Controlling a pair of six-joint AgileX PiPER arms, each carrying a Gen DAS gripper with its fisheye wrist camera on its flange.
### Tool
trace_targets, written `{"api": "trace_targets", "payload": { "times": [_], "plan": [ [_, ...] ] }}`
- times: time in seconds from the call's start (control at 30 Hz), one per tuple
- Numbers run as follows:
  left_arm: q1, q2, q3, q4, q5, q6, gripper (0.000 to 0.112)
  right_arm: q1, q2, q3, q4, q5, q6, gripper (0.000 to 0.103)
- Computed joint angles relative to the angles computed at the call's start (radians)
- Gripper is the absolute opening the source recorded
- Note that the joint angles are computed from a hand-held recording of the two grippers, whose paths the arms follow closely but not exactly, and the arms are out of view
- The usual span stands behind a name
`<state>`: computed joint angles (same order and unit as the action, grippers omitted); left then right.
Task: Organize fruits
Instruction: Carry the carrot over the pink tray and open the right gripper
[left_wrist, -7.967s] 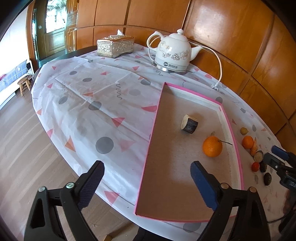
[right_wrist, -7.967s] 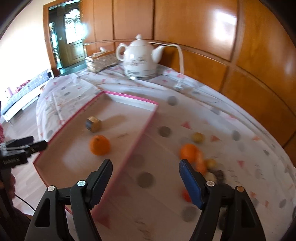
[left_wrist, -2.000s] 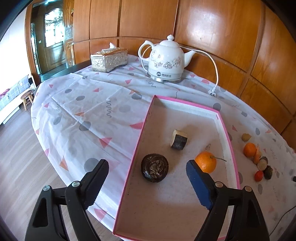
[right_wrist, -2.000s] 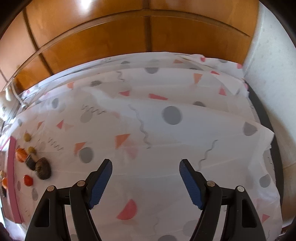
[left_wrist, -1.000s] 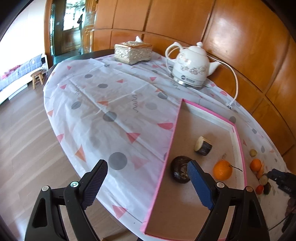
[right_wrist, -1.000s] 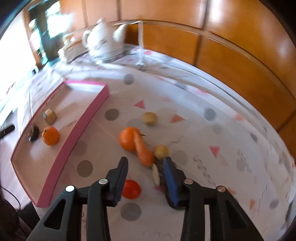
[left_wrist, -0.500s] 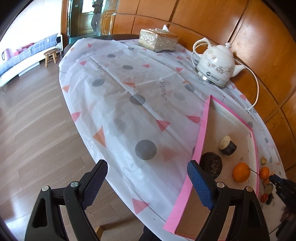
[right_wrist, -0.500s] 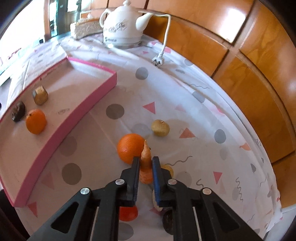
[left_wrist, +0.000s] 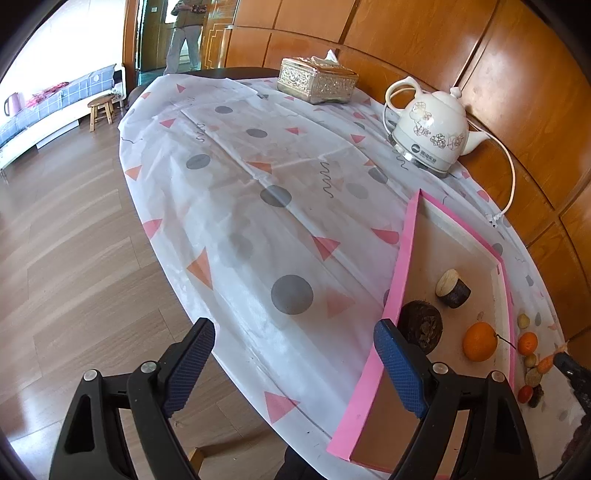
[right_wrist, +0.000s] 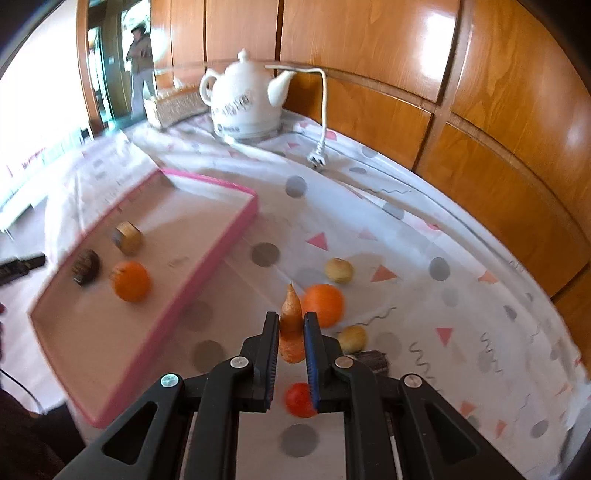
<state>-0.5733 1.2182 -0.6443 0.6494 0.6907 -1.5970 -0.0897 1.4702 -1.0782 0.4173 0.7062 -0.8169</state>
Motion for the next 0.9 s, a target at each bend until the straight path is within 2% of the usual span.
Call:
{"api": "trace_targets", "payload": {
  "times": [0.13,0.37,0.47,0.63,0.7,0.73,0.77,0.9],
  "plan": [
    [-0.004,-0.012,0.007,0.006,0.004,-0.011,0.088,-0.017,-0.019,-0.003,0.140,0.104,-0.052,0.013],
    [-0.004,-0.036,0.021,0.013,0.012,-0.024,0.088,0.074,-0.012,0.008,0.279,0.177,-0.038,0.013],
    [0.002,-0.042,0.029,0.009,0.007,-0.021,0.088,0.164,0.001,0.013,0.287,0.157,-0.001,0.013],
    [0.014,-0.049,0.039,0.002,-0.003,-0.012,0.088,0.300,0.048,0.014,0.207,0.094,0.107,0.014],
    [0.017,-0.047,0.042,-0.002,-0.008,-0.007,0.088,0.330,0.052,0.023,0.176,0.068,0.125,0.018],
    [0.017,-0.045,0.043,-0.003,-0.009,-0.007,0.088,0.340,0.052,0.026,0.160,0.061,0.138,0.026],
    [0.017,-0.044,0.043,-0.003,-0.010,-0.008,0.088,0.342,0.049,0.031,0.157,0.056,0.138,0.030],
    [0.013,-0.043,0.043,0.002,-0.008,-0.014,0.088,0.335,0.007,0.058,0.114,0.019,0.168,0.032]
  ]
}}
